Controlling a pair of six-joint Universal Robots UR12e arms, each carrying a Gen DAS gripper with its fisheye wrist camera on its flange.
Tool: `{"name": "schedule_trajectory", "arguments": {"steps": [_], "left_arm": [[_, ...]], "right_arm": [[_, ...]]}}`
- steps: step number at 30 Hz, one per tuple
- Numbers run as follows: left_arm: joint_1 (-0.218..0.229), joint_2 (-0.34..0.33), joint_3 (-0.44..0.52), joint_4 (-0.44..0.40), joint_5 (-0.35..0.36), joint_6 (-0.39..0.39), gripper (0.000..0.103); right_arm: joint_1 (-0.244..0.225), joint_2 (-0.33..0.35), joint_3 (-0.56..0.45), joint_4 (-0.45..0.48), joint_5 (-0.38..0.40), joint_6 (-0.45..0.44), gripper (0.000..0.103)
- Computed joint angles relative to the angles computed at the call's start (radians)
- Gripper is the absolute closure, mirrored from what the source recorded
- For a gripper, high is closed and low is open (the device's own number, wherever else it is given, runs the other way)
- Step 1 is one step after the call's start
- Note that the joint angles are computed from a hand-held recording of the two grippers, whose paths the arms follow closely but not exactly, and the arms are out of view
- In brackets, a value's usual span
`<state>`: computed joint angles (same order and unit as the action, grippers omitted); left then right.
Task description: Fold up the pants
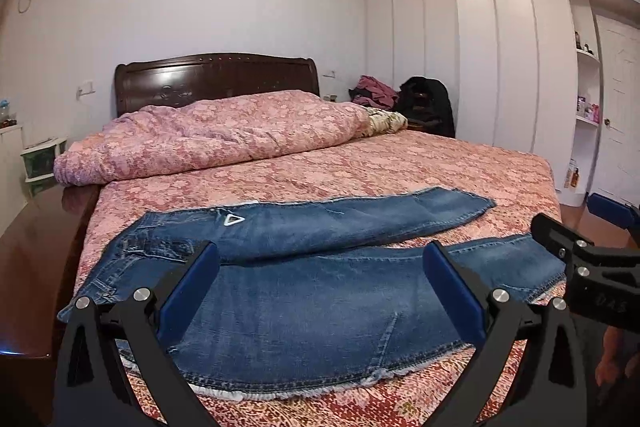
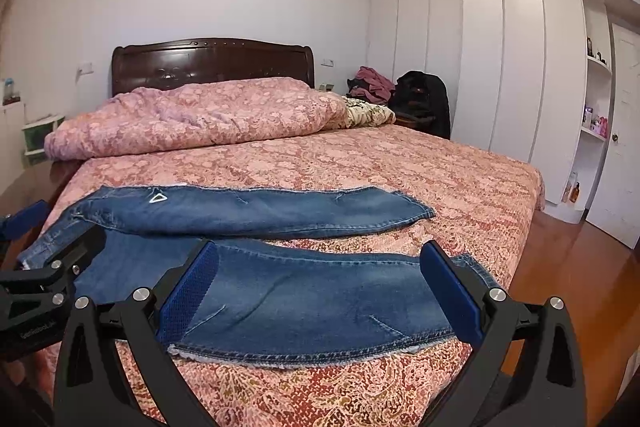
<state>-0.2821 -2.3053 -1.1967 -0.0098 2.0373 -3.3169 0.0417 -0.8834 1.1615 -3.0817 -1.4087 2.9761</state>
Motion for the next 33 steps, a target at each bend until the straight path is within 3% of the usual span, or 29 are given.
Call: {"name": "schedule_trajectory", "arguments": {"steps": [6,33], "left_arm": [[-0.002,-0.009,0.016,-0.004,-0.014,0.038,0.002],[0.001,-0.011,0.018,-0.008,-0.005,0.019,0.002]], "right_arm": [[0.0,-0.003,0.002,0.006,-0.007,0.005,0.003],[0.0,-0.004,0.0,0.019,-0.002,-0.008,0.003]]}}
